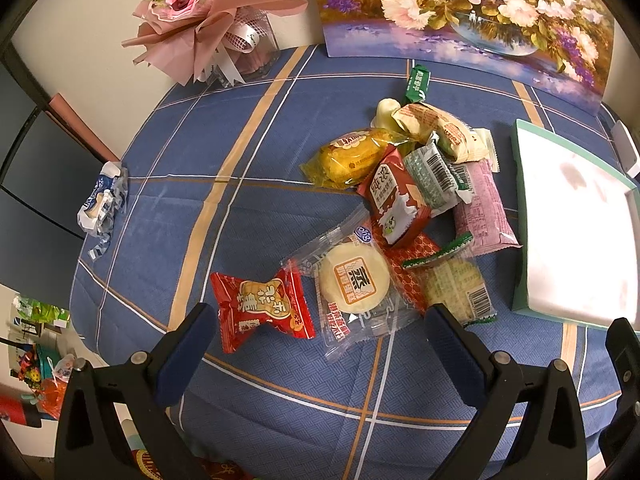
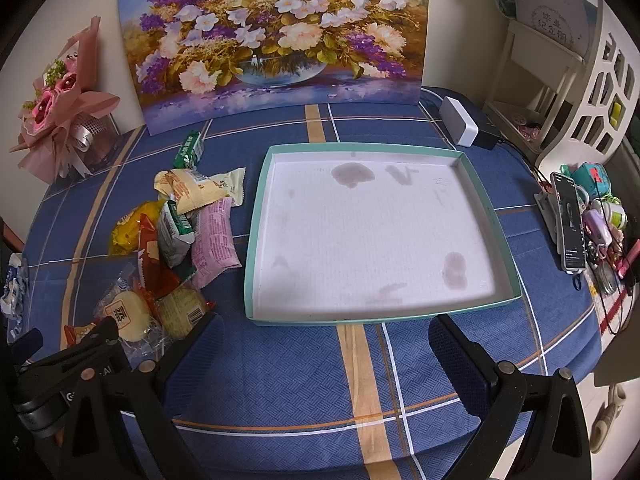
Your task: Organize snacks
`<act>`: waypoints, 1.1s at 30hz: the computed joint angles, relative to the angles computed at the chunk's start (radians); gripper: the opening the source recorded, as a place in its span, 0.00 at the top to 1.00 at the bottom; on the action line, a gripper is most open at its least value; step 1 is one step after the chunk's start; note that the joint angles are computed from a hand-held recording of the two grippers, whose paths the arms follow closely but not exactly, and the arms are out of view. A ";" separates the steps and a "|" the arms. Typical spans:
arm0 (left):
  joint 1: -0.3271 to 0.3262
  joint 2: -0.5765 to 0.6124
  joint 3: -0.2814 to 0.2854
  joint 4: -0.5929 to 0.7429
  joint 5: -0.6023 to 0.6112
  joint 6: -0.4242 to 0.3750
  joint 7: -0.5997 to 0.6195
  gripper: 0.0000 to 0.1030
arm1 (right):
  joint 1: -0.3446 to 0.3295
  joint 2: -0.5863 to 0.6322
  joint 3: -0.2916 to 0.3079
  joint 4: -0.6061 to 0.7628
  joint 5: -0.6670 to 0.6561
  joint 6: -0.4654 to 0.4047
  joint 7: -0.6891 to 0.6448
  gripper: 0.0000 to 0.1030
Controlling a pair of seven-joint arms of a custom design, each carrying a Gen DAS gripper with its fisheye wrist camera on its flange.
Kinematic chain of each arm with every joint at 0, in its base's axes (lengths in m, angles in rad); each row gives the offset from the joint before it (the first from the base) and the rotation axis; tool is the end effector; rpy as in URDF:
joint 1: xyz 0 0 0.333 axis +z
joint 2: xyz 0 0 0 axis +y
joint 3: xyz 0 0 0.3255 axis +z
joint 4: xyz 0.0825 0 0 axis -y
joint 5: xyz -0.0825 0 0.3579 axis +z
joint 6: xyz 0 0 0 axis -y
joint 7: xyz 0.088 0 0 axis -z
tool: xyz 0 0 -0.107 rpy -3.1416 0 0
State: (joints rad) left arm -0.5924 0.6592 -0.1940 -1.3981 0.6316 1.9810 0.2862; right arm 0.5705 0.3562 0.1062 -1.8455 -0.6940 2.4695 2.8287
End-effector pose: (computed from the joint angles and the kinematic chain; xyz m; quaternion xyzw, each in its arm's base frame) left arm 0.5437 -0.4500 0.3447 -0.7725 0.5938 -0.0277 0.2234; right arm 0.5029 0.3979 0.3857 -0.6472 0.7155 -0.2015 0.1692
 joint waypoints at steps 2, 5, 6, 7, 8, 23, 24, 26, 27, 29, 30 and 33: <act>0.000 0.000 0.000 -0.001 0.000 0.000 -0.001 0.00 | 0.000 0.000 0.000 0.001 0.001 -0.001 0.000 0.00; 0.000 0.001 0.000 0.002 -0.001 -0.001 0.000 0.00 | 0.000 0.001 0.000 0.002 0.000 -0.001 0.000 0.00; 0.000 0.000 0.000 -0.001 -0.001 0.002 -0.001 0.00 | 0.001 0.002 0.000 0.002 -0.001 0.000 -0.001 0.00; 0.002 -0.002 0.000 -0.004 -0.002 0.005 -0.003 0.00 | 0.001 0.003 -0.001 0.002 -0.003 0.002 -0.002 0.00; 0.003 -0.005 0.001 -0.009 -0.002 0.009 -0.010 0.00 | 0.002 0.004 -0.001 0.002 -0.006 0.007 -0.003 0.00; 0.146 -0.149 -0.017 -0.288 -0.081 0.106 -0.212 0.00 | -0.015 0.183 0.055 0.168 0.208 0.135 -0.306 0.00; 0.161 -0.151 -0.022 -0.302 -0.096 0.128 -0.208 0.00 | -0.009 0.196 0.053 0.184 0.214 0.129 -0.317 0.00; 0.196 -0.162 -0.030 -0.347 -0.131 0.192 -0.209 0.00 | -0.005 0.224 0.056 0.219 0.237 0.112 -0.345 0.00; 0.209 -0.165 -0.033 -0.366 -0.146 0.220 -0.211 0.00 | -0.005 0.239 0.060 0.236 0.250 0.105 -0.363 0.00; 0.228 -0.169 -0.036 -0.396 -0.174 0.266 -0.219 0.00 | -0.003 0.269 0.064 0.272 0.270 0.088 -0.400 0.00; 0.233 -0.166 -0.037 -0.398 -0.183 0.280 -0.221 0.00 | 0.000 0.283 0.065 0.289 0.278 0.079 -0.418 0.00; 0.256 -0.158 -0.047 -0.418 -0.213 0.350 -0.202 0.00 | 0.008 0.322 0.065 0.338 0.294 0.056 -0.471 0.07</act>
